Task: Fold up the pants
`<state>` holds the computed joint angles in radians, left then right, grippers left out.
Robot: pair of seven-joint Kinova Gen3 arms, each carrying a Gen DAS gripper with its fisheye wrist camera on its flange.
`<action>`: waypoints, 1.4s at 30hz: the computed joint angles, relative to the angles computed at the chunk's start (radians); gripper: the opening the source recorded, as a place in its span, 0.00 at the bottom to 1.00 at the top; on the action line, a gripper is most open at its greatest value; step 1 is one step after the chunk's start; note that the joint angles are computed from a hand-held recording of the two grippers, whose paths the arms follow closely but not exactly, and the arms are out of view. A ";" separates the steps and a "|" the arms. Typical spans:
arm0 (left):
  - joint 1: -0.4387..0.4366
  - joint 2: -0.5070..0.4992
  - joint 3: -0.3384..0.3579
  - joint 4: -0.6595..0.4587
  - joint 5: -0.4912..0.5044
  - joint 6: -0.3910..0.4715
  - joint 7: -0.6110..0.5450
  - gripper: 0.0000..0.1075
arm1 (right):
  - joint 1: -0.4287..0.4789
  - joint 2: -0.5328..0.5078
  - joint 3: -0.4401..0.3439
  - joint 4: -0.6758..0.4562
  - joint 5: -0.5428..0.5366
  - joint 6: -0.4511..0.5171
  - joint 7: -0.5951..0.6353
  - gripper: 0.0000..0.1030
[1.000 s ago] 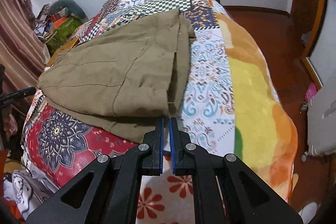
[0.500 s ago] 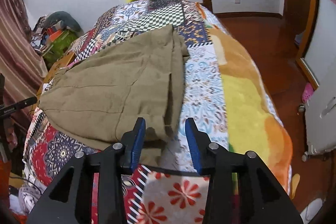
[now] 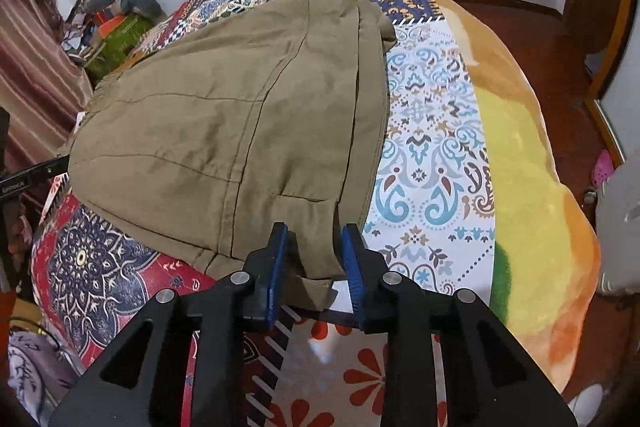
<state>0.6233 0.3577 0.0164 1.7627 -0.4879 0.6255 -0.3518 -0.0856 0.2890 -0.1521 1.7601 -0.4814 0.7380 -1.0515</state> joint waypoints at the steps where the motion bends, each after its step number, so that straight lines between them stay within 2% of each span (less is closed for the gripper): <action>1: 0.002 -0.002 -0.003 0.008 -0.003 -0.010 0.008 0.64 | 0.000 -0.002 0.001 0.002 0.001 0.000 0.001 0.23; 6: -0.014 -0.031 0.005 -0.001 0.013 0.015 -0.007 0.64 | -0.008 -0.005 0.012 -0.022 0.026 0.035 -0.024 0.23; 12: 0.031 -0.054 -0.013 -0.066 -0.136 0.141 0.087 0.64 | -0.006 -0.008 0.020 -0.083 0.040 0.042 -0.046 0.24; 18: -0.031 -0.038 0.005 -0.134 -0.173 0.182 0.071 0.64 | 0.011 0.000 0.010 -0.149 0.006 0.004 -0.026 0.27; 20: -0.052 -0.020 0.004 -0.161 -0.166 0.183 0.052 0.64 | 0.003 0.015 0.010 -0.181 0.013 -0.010 -0.036 0.31; 25: -0.104 0.043 -0.004 -0.240 -0.113 0.188 -0.037 0.64 | -0.021 0.073 0.005 -0.263 0.058 -0.057 -0.062 0.38; 28: -0.138 0.078 -0.009 -0.272 -0.055 0.171 -0.093 0.64 | -0.032 0.118 -0.002 -0.308 0.077 -0.091 -0.095 0.48; 33: -0.197 0.149 -0.008 -0.334 0.071 0.157 -0.205 0.64 | -0.033 0.202 -0.018 -0.408 0.100 -0.064 -0.130 0.49; 42: -0.231 0.248 -0.023 -0.435 0.188 0.180 -0.357 0.64 | -0.076 0.381 -0.018 -0.651 0.189 0.027 -0.165 0.49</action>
<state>0.3921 0.6055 -0.0067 1.3279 -0.2998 0.8052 -0.7091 -0.1616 0.6700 -0.1703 1.1096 -0.2921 0.7652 -1.2163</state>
